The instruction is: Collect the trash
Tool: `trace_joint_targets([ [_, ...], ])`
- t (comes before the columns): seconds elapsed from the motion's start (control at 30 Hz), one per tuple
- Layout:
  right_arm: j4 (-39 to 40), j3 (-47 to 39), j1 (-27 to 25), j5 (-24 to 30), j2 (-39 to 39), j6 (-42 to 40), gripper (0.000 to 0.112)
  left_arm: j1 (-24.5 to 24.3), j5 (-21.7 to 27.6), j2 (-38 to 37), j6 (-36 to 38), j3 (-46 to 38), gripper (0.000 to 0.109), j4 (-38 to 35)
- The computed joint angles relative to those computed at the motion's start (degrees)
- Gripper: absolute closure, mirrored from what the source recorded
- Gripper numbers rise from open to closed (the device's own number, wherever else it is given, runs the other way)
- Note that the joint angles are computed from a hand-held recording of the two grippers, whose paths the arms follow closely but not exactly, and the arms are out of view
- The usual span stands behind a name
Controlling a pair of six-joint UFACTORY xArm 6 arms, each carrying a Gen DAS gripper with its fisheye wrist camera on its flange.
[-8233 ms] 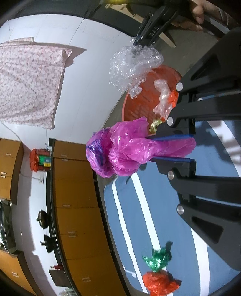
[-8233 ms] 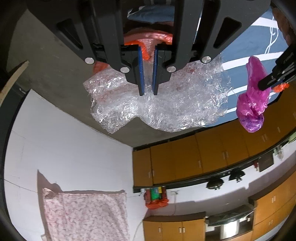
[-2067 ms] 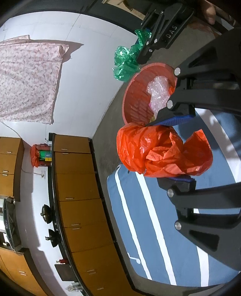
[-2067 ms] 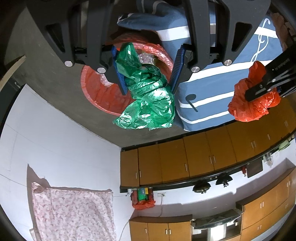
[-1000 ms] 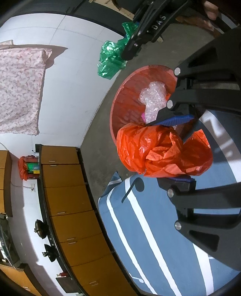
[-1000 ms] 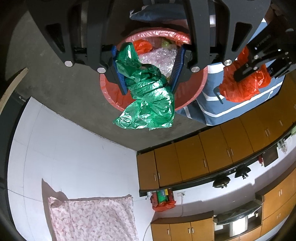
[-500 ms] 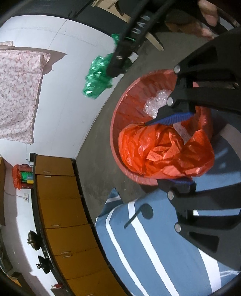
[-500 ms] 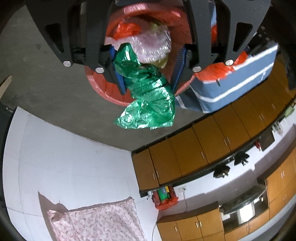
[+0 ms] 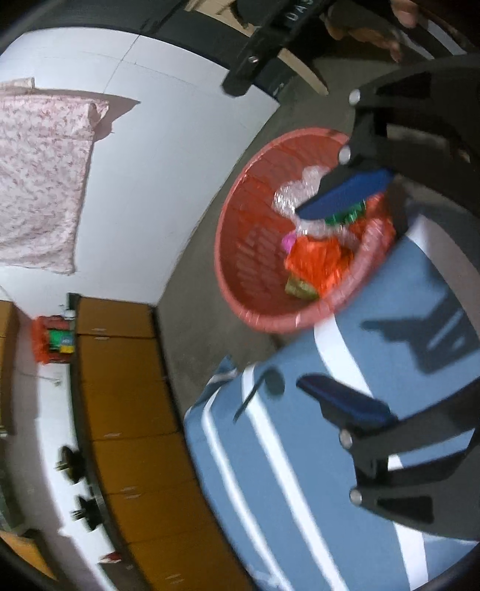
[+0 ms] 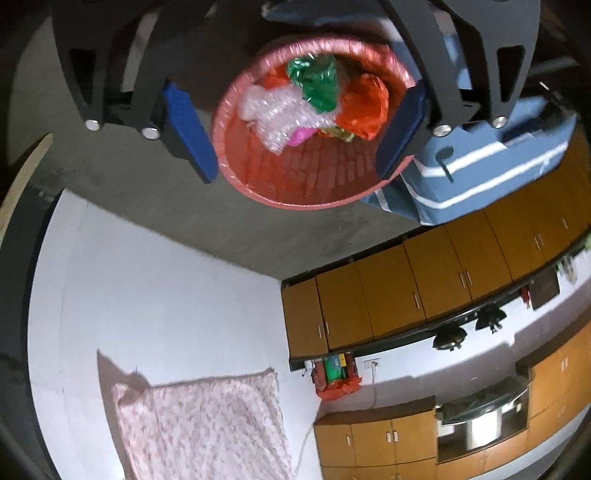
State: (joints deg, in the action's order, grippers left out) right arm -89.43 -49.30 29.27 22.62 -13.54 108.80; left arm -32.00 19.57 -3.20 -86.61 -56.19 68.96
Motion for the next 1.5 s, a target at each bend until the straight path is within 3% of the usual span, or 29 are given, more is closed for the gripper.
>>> trace_joint_targets([
  [0.17, -0.8, 6.7, 9.1, 10.4, -8.0, -1.9, 0.021, -5.4, 12.6, -14.0, -5.4, 10.6, 0.010, 8.1],
  [0.37, 2.2, 11.3, 19.6, 20.5, -13.9, -4.1, 0.019, -15.3, 30.6, -28.8, -6.3, 20.6, 0.010, 5.6],
  [0.47, 3.2, 12.0, 23.1, 23.3, -15.1, -4.4, 0.019, -20.6, 39.1, -33.3, -7.1, 23.2, 0.010, 3.7],
  [0.7, 4.0, 11.9, 31.9, 32.0, -14.8, -5.5, 0.019, -30.7, 52.2, -38.5, -9.6, 25.7, 0.010, 0.5],
  [1.0, 5.7, 11.4, 35.1, 32.7, -14.3, -5.0, 0.019, -41.2, 64.8, -39.3, -13.9, 25.7, 0.010, -1.7],
  [1.5, 6.9, 11.5, 37.5, 33.5, -14.2, -3.7, 0.019, -45.5, 67.6, -41.8, -16.9, 26.7, 0.010, -2.0],
])
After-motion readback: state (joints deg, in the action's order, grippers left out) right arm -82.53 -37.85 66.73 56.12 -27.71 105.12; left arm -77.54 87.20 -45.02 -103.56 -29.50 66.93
